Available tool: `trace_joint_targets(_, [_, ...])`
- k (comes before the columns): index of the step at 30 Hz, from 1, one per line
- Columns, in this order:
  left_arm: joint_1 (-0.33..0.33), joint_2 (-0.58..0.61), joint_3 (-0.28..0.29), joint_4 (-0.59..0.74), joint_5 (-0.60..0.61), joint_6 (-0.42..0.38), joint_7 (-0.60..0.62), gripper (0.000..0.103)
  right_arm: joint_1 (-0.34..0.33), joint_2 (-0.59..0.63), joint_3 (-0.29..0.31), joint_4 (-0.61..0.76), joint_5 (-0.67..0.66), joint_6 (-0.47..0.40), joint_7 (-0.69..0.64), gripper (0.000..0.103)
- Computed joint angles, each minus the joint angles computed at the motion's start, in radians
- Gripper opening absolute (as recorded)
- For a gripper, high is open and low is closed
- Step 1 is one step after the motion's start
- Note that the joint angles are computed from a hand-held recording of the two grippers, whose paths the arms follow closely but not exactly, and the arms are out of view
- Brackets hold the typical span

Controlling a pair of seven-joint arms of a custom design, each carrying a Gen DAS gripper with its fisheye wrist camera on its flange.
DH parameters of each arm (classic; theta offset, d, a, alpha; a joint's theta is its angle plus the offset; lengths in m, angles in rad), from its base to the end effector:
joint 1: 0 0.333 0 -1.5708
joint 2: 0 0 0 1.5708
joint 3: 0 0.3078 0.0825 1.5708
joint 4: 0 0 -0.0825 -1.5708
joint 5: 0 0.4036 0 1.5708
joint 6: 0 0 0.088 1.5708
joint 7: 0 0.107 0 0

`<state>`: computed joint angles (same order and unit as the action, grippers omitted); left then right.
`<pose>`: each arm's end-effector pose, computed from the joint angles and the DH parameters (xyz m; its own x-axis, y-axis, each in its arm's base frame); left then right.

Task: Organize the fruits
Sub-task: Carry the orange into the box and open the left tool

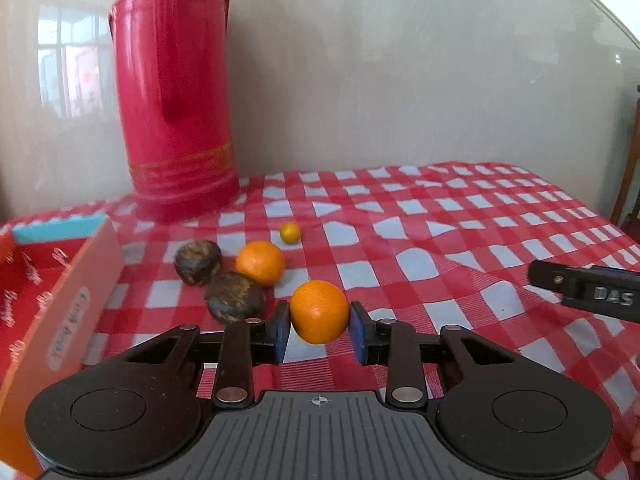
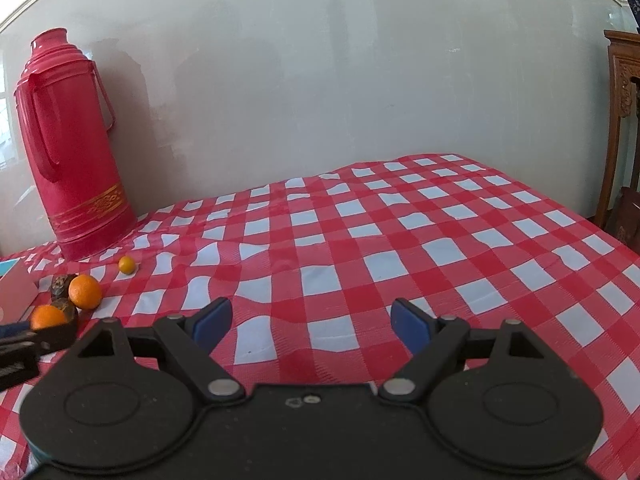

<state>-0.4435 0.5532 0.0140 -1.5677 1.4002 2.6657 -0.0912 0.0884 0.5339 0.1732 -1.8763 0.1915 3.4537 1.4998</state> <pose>0.6575 -0.3346 0.3441 0.1089 -0.9932 -0.0402 -0.5286 -0.0236 -0.8485 0.6795 0.1417 0.3341 0.1284 -0.9797 -0.1538 -0.5234 0.0648 -0.8496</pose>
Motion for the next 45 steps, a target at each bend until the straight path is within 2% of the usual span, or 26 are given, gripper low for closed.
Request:
trace_joint_targets(3, [-0.007, -0.06, 0.006, -0.064, 0.05, -0.009, -0.038, 0.032, 0.0, -0.001, 0.006, -0.004, -0.006, 0.0, 0.0, 0.08])
trace_joint_targets(7, [0.013, -0.137, -0.017, -0.146, 0.119, -0.038, -0.089, 0.032, 0.012, -0.007, 0.004, -0.013, -0.005, -0.002, -0.003, 0.08])
trace_joint_targets(10, [0.042, -0.191, -0.044, -0.205, 0.155, -0.064, -0.121, 0.032, 0.027, -0.011, 0.0, -0.019, 0.003, -0.002, -0.003, 0.08])
trace_joint_targets(17, [0.116, -0.32, -0.102, -0.357, 0.214, -0.132, -0.198, 0.032, 0.018, -0.023, 0.045, -0.039, -0.025, 0.025, 0.024, 0.08])
trace_joint_targets(27, [0.222, -0.45, -0.146, -0.528, 0.209, -0.207, -0.277, 0.032, 0.04, -0.016, 0.083, -0.031, -0.094, 0.026, 0.047, 0.08])
trace_joint_targets(31, [0.263, -0.484, -0.151, -0.575, 0.192, -0.209, -0.298, 0.032, 0.05, -0.011, 0.093, -0.026, -0.118, 0.028, 0.042, 0.08])
trace_joint_targets(35, [0.29, -0.478, -0.154, -0.58, 0.176, -0.188, -0.292, 0.032, 0.028, -0.008, 0.123, -0.025, -0.16, 0.026, 0.045, 0.08])
trace_joint_targets(36, [0.292, -0.475, -0.155, -0.58, 0.173, -0.186, -0.293, 0.036, 0.023, -0.006, 0.128, -0.025, -0.168, 0.027, 0.046, 0.08])
trace_joint_targets(37, [0.293, -0.474, -0.156, -0.578, 0.176, -0.186, -0.297, 0.045, 0.019, -0.006, 0.134, -0.025, -0.175, 0.027, 0.048, 0.08])
trace_joint_targets(38, [0.29, -0.474, -0.159, -0.579, 0.191, -0.197, -0.306, 0.074, 0.015, -0.003, 0.138, -0.022, -0.181, 0.026, 0.051, 0.08])
trace_joint_targets(39, [0.282, -0.475, -0.166, -0.581, 0.207, -0.233, -0.317, 0.094, 0.009, -0.002, 0.144, -0.021, -0.188, 0.024, 0.055, 0.08])
trace_joint_targets(41, [0.264, -0.474, -0.178, -0.58, 0.242, -0.303, -0.333, 0.098, 0.001, -0.001, 0.152, -0.021, -0.2, 0.021, 0.058, 0.08])
trace_joint_targets(45, [0.26, -0.468, -0.18, -0.57, 0.222, -0.308, -0.304, 0.103, -0.016, -0.002, 0.169, -0.028, -0.228, 0.017, 0.057, 0.08])
